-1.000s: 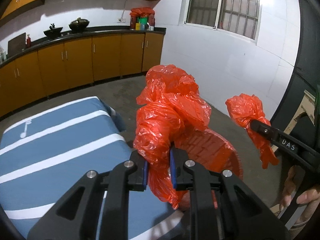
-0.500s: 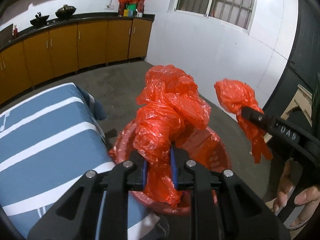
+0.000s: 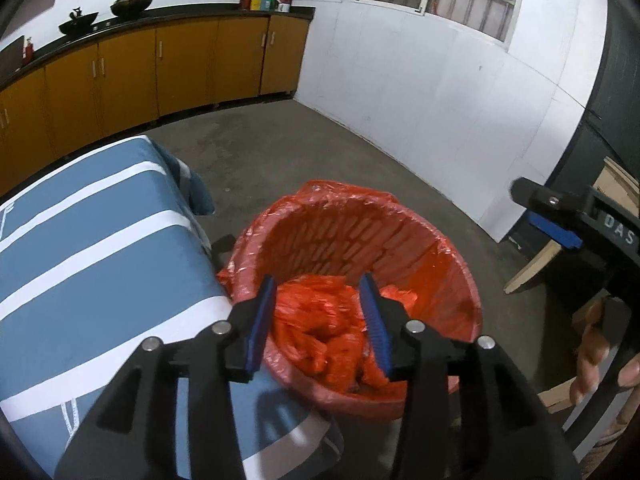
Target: Collect trash
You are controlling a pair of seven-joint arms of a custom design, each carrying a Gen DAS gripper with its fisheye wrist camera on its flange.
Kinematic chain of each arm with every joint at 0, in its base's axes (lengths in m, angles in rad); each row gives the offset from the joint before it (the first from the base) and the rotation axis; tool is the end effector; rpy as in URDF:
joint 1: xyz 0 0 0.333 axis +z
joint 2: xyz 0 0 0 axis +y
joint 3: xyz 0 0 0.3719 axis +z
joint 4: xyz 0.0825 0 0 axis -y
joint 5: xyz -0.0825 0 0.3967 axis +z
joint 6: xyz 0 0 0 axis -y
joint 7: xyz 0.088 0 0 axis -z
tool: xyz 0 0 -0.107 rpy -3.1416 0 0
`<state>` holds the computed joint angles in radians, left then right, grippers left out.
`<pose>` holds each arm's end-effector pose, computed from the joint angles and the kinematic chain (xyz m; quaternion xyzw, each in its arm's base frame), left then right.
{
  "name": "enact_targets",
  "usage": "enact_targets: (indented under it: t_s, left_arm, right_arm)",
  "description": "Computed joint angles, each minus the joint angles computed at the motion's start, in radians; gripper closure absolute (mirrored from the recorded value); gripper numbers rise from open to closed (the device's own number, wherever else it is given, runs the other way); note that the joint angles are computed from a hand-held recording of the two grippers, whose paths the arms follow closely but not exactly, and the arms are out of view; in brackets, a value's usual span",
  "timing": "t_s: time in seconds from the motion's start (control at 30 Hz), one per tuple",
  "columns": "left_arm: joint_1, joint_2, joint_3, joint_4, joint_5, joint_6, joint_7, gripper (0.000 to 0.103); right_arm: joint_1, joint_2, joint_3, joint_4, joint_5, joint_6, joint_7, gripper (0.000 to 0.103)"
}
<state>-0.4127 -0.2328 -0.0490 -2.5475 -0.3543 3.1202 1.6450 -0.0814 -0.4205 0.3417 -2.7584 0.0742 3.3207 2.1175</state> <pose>0.4396 -0.1868 0.4916 -0.5863 0.7087 -0.3584 0.1599 0.3933 0.1080 0.4946 -0.5171 0.7180 -0.2245 0.4083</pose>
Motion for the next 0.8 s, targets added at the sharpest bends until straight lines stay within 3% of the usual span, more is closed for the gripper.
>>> enact_targets:
  t_s: [0.23, 0.4, 0.5, 0.57, 0.8]
  left_arm:
    - [0.162, -0.11, -0.113, -0.093, 0.133, 0.064, -0.133, 0.029]
    - [0.3, -0.247, -0.212, -0.183, 0.214, 0.116, -0.22, 0.013]
    - [0.407, -0.344, -0.291, -0.236, 0.25, 0.136, -0.273, 0.004]
    - [0.473, -0.418, -0.337, -0.271, 0.27, 0.136, -0.309, 0.004]
    - [0.556, -0.638, -0.352, -0.371, 0.332, 0.064, -0.413, 0.004]
  right_arm:
    - [-0.209, -0.129, 0.22, -0.02, -0.028, -0.042, 0.047, 0.01]
    - [-0.336, -0.262, 0.37, -0.043, -0.087, -0.062, 0.13, 0.007]
    - [-0.351, -0.314, 0.403, -0.062, -0.114, -0.046, 0.181, 0.003]
    - [-0.341, -0.347, 0.408, -0.066, -0.144, -0.071, 0.189, 0.002]
    - [-0.325, -0.465, 0.44, -0.073, -0.222, -0.144, 0.28, 0.002]
